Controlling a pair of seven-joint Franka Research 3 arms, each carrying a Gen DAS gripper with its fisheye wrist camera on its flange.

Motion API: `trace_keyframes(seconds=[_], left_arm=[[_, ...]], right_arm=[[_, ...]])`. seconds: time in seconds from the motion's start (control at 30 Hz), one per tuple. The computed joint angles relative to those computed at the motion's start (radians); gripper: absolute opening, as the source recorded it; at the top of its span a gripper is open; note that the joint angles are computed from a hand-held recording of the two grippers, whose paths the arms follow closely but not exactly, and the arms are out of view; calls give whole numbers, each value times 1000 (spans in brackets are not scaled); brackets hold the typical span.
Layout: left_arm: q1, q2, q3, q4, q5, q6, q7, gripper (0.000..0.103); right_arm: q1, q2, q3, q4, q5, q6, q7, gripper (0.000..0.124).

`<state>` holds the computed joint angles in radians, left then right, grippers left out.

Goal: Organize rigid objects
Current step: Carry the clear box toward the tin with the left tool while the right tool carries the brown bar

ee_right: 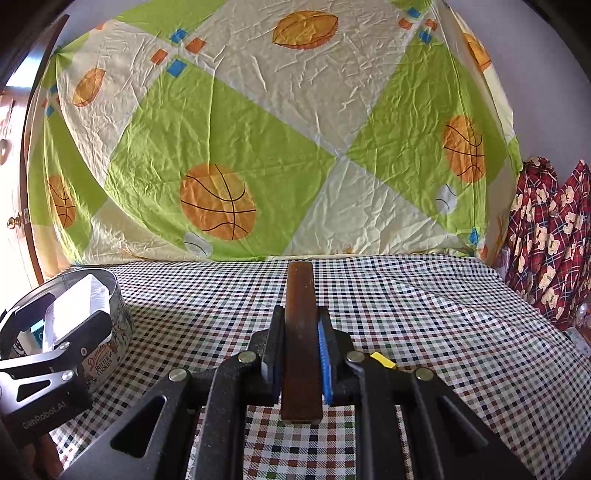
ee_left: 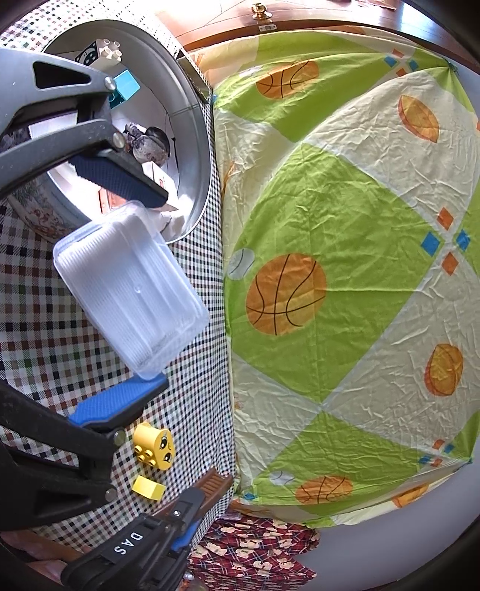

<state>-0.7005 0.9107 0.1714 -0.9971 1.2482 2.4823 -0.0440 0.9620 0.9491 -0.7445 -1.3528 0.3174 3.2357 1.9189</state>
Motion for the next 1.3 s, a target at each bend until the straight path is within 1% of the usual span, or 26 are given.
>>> trace_keyframes(seconds=[0.1, 0.2, 0.5, 0.7, 0.8, 0.87, 0.97, 1.3], left_arm=[[-1, -1, 1, -2, 2, -1, -3, 91], [-5, -9, 5, -14, 9, -7, -18, 91], [-13, -46, 5, -71, 55, -29, -79, 91], [-13, -76, -8, -114, 100, -47, -117, 91], [-10, -91, -17, -138, 123, -53, -139, 91], [-8, -101, -22, -153, 138, -59, -154, 91], [-3, -108, -33, -162, 153, -66, -165, 91], [6, -127, -53, -190, 187, -86, -198, 91]], right_arm=[[1, -1, 0, -2, 1, 5, -4, 17], [-13, -15, 33, -11, 1, 31, -36, 17], [-67, -68, 172, -40, 30, 127, -209, 17], [-125, -98, 280, -44, 47, 158, -298, 17], [-164, -114, 348, -49, 41, 176, -345, 17], [-202, -128, 410, -55, 25, 193, -376, 17], [-237, -139, 470, -60, 20, 207, -417, 17], [-278, -148, 551, -54, 96, 217, -536, 17]])
